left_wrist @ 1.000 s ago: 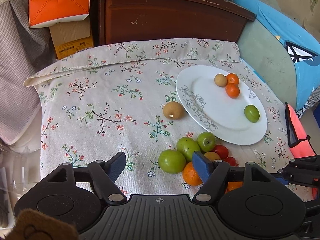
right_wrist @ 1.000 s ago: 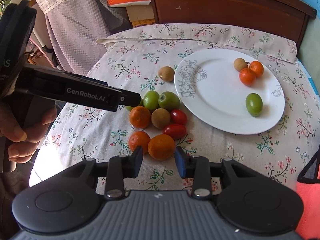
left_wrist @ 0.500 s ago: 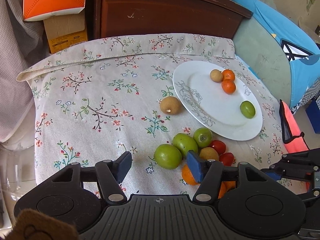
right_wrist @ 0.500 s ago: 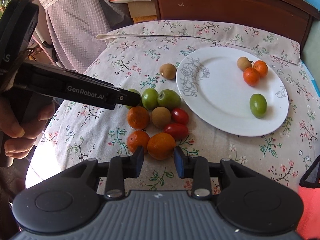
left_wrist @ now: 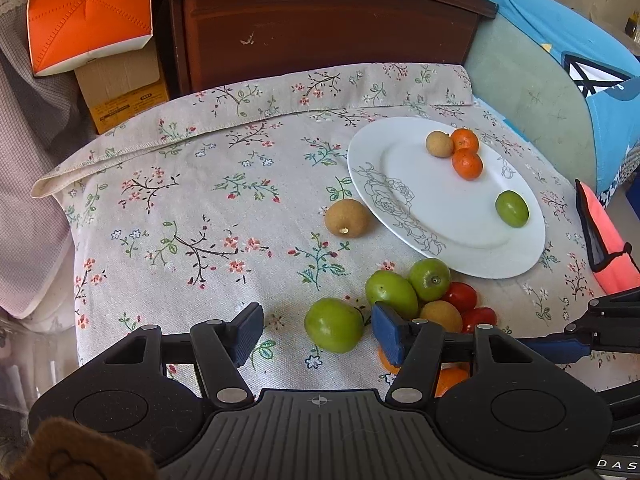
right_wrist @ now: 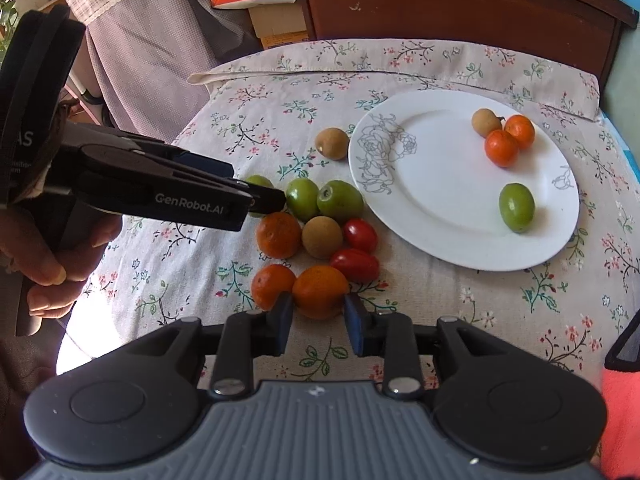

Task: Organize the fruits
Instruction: 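Move the right tool toward an orange while the left tool approaches a green fruit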

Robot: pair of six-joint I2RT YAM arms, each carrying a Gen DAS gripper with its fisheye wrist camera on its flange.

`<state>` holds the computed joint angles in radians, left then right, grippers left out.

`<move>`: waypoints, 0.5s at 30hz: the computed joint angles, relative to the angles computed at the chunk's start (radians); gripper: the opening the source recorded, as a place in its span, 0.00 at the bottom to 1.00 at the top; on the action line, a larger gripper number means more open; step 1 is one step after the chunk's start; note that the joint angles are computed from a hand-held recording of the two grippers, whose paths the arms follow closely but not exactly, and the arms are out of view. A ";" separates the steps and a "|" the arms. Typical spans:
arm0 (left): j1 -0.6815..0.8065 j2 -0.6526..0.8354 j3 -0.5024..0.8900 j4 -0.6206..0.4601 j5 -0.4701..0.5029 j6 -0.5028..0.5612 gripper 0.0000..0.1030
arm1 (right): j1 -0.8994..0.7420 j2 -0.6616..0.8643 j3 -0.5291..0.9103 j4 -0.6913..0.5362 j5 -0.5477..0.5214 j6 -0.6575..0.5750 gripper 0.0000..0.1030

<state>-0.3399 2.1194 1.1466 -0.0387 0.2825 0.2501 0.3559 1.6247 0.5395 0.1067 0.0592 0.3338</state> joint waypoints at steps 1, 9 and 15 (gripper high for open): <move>0.001 0.007 0.005 -0.001 0.000 0.003 0.54 | -0.002 0.000 0.000 0.001 -0.002 0.002 0.29; -0.019 -0.005 -0.057 0.074 -0.017 0.091 0.39 | -0.005 0.007 0.005 0.008 -0.007 -0.005 0.29; -0.017 0.002 -0.061 0.099 -0.005 0.094 0.36 | -0.012 0.011 0.004 0.012 -0.018 0.005 0.29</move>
